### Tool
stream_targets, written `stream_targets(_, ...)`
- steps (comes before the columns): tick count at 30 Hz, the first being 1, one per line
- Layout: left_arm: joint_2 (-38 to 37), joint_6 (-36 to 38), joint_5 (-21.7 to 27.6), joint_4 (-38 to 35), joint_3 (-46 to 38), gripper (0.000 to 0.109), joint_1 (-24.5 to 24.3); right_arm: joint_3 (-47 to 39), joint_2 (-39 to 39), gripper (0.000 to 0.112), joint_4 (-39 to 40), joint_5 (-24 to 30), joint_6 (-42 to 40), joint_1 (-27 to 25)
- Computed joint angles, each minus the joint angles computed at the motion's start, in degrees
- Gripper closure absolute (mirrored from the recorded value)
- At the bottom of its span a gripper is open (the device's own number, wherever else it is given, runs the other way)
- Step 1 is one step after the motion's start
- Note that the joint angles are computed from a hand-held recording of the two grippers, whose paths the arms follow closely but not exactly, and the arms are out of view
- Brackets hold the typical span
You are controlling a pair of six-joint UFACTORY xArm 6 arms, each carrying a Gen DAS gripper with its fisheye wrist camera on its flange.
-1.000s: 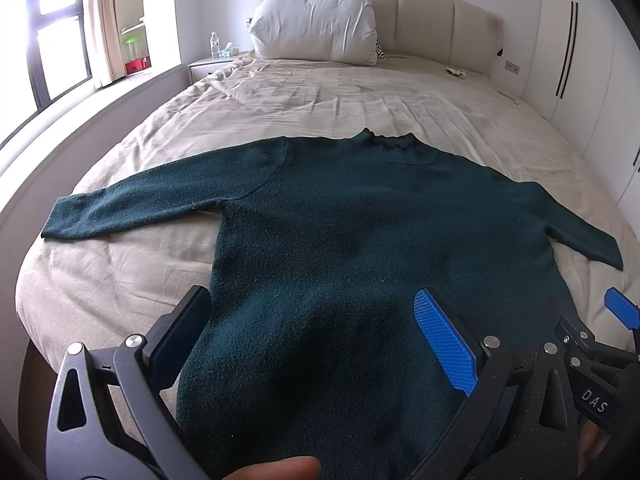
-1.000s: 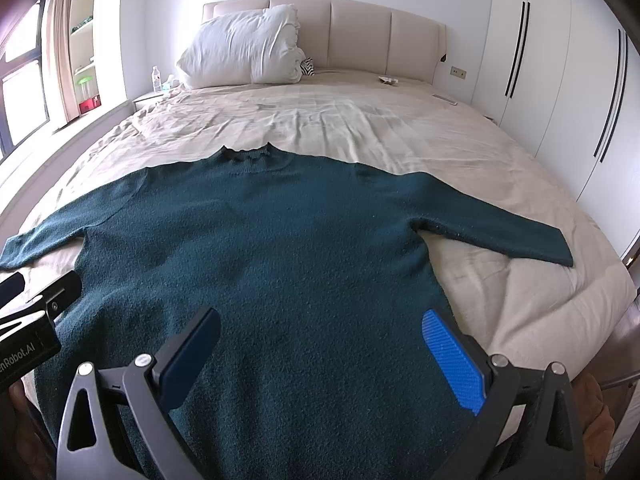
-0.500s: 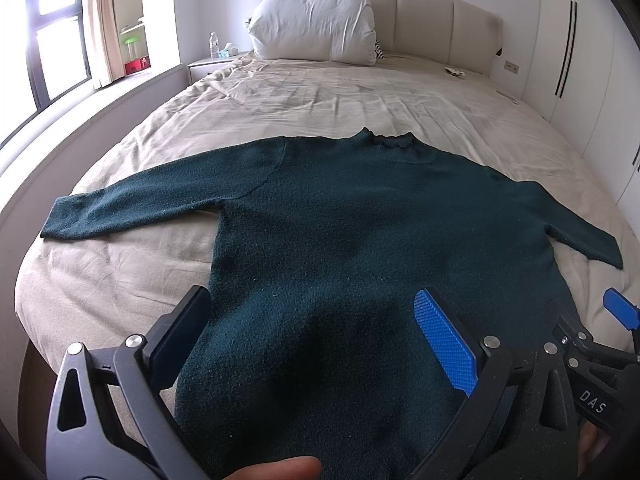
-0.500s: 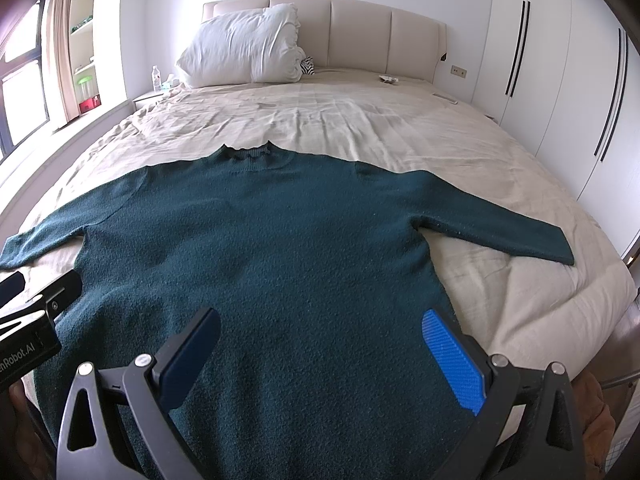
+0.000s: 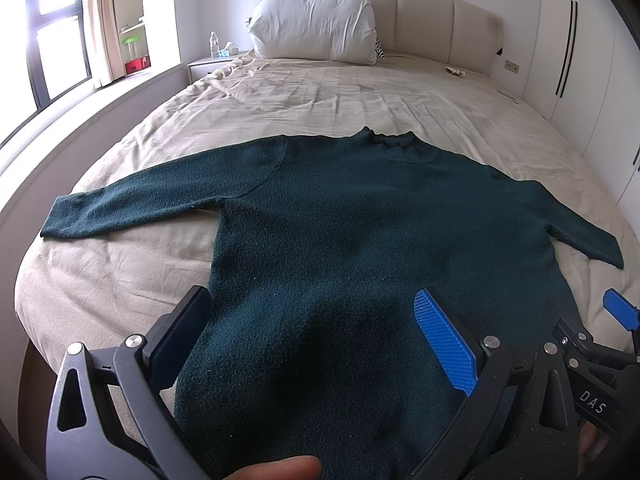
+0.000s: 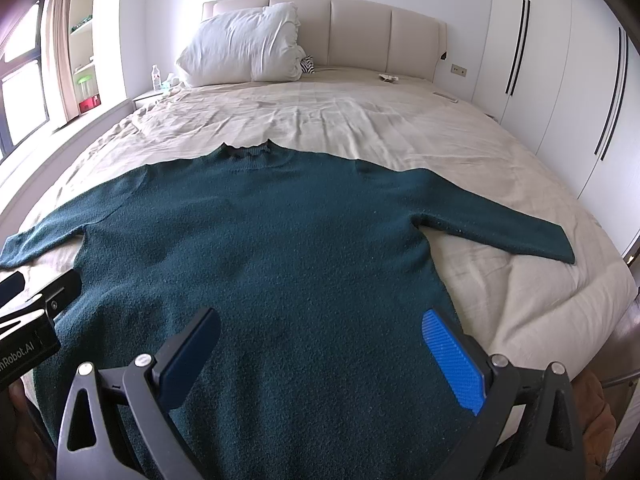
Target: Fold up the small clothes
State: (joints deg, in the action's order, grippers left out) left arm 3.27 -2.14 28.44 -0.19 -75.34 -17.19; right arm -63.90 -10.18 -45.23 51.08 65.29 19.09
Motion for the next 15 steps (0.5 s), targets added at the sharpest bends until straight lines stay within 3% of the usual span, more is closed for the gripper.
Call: stream_targets(15, -0.17, 0.47, -0.16, -0.47, 0.49, 0.006, 0.12, 0.02, 0.10, 0.009, 0.17, -0.06, -0.06, -0.03)
